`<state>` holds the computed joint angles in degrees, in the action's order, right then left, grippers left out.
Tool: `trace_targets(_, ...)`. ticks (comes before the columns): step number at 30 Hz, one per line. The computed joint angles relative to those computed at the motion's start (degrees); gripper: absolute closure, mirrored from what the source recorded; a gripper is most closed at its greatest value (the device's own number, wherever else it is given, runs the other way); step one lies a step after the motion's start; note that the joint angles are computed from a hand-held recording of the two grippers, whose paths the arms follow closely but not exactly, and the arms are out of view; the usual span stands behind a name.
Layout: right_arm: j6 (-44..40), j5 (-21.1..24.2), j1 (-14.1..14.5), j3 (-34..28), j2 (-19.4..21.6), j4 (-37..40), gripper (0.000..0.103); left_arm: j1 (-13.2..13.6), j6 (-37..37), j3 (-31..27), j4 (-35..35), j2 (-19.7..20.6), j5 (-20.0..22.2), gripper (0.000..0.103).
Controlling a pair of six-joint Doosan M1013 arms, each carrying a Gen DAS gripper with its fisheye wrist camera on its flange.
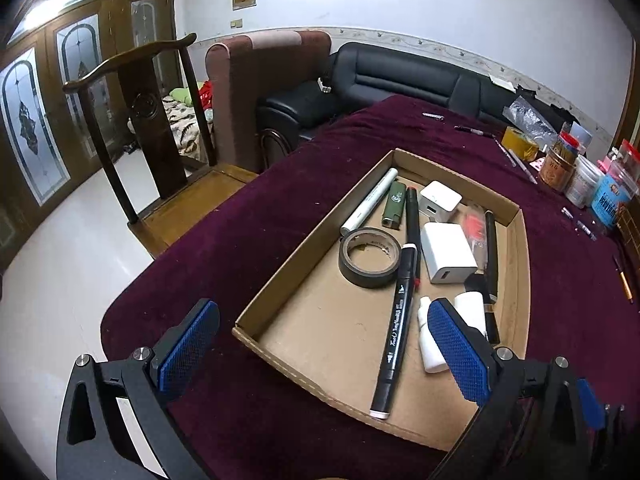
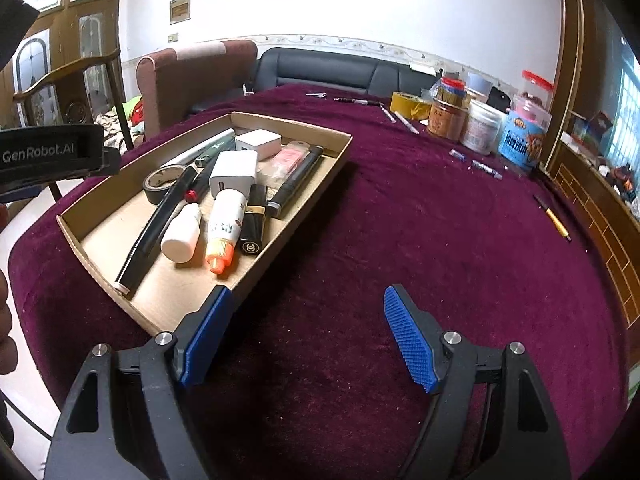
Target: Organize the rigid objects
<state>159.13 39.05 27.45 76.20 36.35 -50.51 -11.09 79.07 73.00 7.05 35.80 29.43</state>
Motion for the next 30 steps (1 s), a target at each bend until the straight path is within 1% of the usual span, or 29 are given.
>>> trace_targets(2,-0.54,-0.13,-0.17,-0.19,0.01,0.83,0.024,0.1,1.0,-0.35,-0.98,0.15,0.51,0.001)
trace_targets(7,1.42,0.64,-0.06,-0.06,-0.09,-0.85,0.024,0.23,0.85,-0.66,-1.13,0.46,1.04,0.001)
trace_targets(11,3.85,1.57,0.49,0.3,-0.26,-4.41,0.024,0.23,0.48,-0.31,-0.65,0.21,0.41,0.001)
trace_targets(17,6.02,1.17,1.18,0.68,-0.54,-7.88,0.024,0.16,0.72,0.27,-0.29,-0.19,-0.16,0.001)
trace_targets(22,4.01,1.14,1.45,0.41,-0.32,-7.09,0.024,0.03,0.65,0.93,0.09,-0.6,-1.0,0.001)
trace_targets(30,3.68,0.78,1.42,0.65,-0.53,-6.29,0.024,-0.1,-0.01,1.05,0.76,-0.7,-0.74,0.001)
